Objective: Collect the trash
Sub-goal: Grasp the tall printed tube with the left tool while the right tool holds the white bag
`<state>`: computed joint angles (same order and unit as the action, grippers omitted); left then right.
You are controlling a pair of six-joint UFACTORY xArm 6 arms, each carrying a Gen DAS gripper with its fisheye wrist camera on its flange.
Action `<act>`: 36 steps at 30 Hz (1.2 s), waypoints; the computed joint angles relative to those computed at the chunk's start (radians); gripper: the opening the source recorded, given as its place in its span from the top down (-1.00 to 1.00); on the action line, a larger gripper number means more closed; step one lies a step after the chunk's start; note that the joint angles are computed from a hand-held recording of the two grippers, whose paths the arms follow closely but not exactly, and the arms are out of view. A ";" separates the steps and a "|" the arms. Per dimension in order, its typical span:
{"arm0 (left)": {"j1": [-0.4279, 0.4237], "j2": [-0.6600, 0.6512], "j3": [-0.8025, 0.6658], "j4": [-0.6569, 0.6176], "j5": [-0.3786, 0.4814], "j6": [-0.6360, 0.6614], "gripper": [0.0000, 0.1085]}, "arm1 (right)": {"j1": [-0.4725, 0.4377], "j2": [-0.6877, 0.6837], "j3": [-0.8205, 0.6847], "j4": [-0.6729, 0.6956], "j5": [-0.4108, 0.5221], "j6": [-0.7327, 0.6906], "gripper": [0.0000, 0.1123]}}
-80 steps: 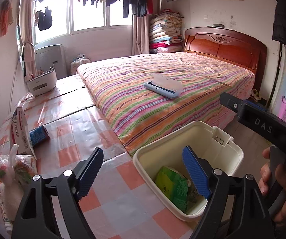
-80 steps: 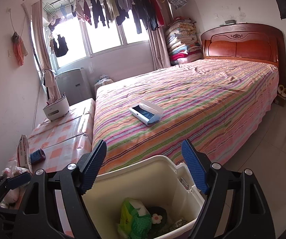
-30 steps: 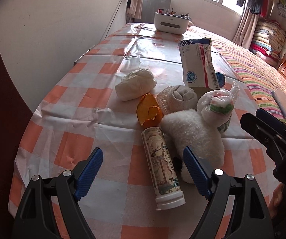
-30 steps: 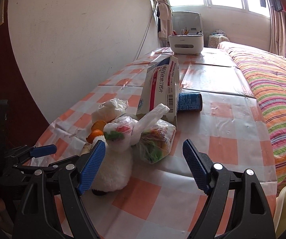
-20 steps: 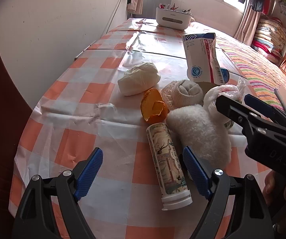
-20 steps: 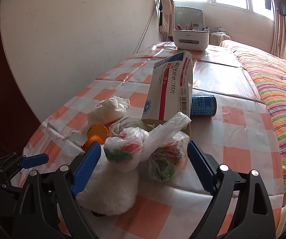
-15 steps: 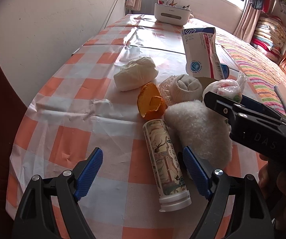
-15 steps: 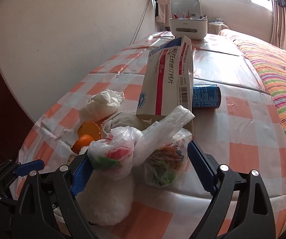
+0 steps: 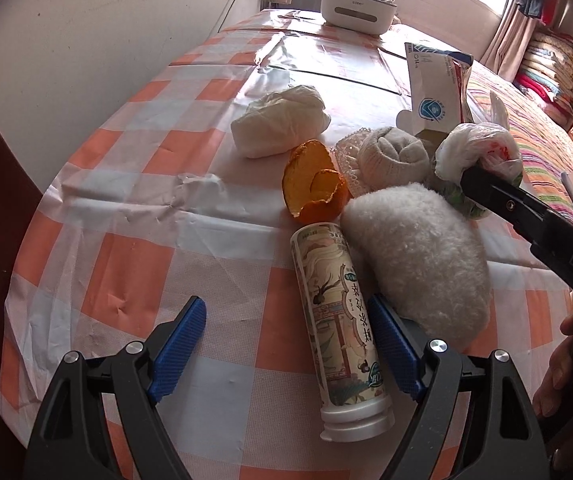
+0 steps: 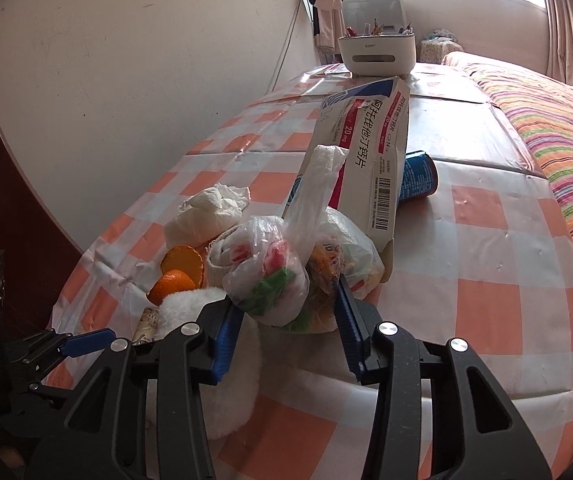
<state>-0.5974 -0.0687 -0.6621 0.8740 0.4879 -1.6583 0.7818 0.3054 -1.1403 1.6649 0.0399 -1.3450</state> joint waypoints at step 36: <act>-0.037 -0.124 0.038 0.205 0.043 -0.154 0.48 | -0.140 -0.289 0.227 0.428 0.136 -0.340 0.24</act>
